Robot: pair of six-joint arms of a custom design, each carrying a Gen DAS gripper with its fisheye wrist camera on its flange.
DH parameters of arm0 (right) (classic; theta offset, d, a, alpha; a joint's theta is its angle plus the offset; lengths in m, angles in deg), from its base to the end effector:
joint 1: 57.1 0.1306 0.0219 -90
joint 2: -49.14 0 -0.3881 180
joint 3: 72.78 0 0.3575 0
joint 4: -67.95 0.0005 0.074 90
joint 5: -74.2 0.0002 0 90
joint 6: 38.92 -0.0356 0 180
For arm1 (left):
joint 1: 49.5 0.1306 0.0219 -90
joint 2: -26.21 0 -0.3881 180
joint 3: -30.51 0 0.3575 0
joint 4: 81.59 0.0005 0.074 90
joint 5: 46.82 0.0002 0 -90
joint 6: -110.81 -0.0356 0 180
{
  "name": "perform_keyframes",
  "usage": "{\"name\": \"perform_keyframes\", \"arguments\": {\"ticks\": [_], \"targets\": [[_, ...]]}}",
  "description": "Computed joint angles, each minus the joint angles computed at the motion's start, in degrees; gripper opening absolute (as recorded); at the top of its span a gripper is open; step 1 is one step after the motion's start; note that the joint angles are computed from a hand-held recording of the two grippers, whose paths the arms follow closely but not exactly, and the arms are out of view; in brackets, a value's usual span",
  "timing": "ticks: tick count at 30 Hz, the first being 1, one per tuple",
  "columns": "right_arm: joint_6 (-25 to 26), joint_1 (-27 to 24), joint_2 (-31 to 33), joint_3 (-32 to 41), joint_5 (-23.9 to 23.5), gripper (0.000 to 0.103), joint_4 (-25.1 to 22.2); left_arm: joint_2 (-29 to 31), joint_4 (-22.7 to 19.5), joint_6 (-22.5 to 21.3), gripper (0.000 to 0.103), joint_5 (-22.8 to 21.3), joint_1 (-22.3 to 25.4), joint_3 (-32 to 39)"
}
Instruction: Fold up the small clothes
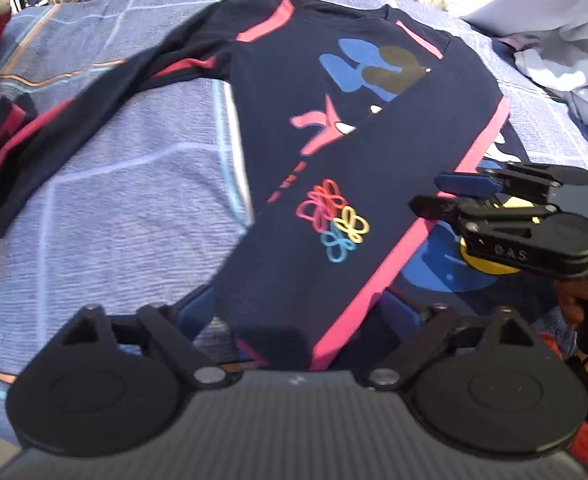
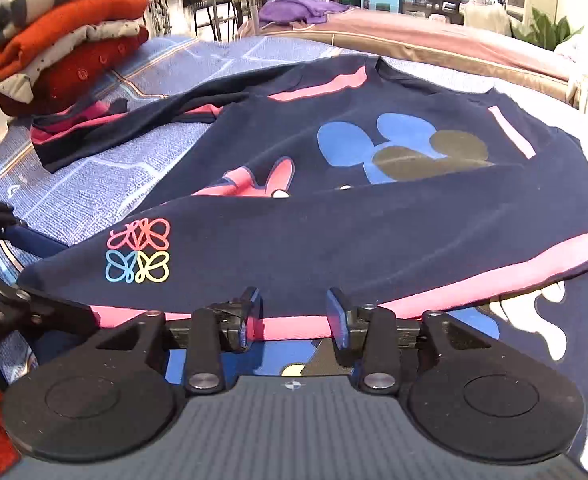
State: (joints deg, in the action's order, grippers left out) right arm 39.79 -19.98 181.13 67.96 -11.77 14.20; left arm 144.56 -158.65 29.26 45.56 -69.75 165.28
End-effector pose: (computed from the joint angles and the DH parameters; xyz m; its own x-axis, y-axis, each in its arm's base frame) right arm 0.5697 0.4274 0.3959 -0.6630 -0.2569 -0.7032 -0.4411 0.8930 0.0897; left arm 0.5647 -0.2104 0.4776 -0.8624 0.1617 -0.4797 0.2408 0.9646 -0.1078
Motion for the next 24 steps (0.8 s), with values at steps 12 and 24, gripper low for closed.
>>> {"name": "perform_keyframes", "arguments": {"ticks": [12,24], "targets": [[-2.7,0.2,0.1,1.7,-2.2,0.092,1.6,-1.3,14.8,-25.3,0.067,-32.5,5.4,-6.0],[-3.1,0.8,0.7,2.7,-2.0,0.092,-2.1,5.5,8.7,-21.1,0.014,-28.3,8.0,2.0]]}}
